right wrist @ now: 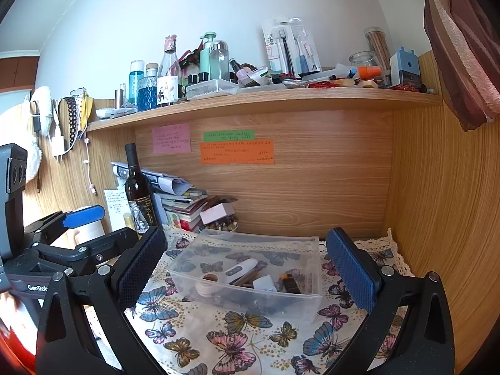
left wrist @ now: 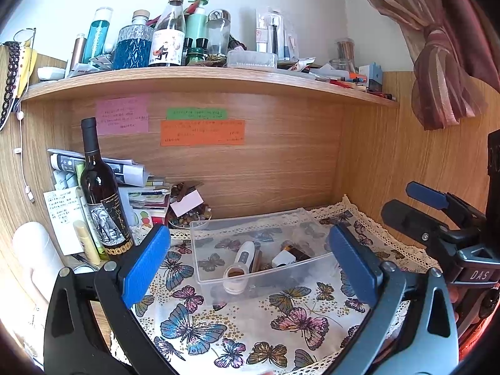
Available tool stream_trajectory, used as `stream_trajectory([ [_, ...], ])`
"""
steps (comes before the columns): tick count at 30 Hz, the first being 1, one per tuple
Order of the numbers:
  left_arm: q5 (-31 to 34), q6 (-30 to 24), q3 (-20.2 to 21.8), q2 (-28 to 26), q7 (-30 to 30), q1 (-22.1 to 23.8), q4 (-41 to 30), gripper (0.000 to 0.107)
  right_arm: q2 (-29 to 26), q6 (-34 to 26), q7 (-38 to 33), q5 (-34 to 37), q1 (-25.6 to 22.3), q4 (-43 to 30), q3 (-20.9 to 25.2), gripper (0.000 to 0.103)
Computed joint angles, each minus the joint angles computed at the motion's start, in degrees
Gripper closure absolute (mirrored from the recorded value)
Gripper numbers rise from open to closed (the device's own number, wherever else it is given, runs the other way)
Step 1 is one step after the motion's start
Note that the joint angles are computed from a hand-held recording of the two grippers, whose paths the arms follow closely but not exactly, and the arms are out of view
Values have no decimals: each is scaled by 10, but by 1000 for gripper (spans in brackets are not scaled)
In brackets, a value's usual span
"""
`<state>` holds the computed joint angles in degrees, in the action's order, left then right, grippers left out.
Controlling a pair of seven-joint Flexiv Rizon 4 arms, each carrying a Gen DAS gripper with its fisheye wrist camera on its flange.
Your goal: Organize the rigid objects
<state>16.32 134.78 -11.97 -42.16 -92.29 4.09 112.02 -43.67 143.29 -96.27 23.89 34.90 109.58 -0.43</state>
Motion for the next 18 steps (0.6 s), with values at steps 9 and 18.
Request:
stream_trajectory([
  [9,12,-11,-5,1,-6,8,-3,4,0,-6,-6,2,3,-2,-3,0],
  [18,11,-3,-4,-2,-6,7,-2,4,-1,-17,-8,0,3,-5,-4,0],
])
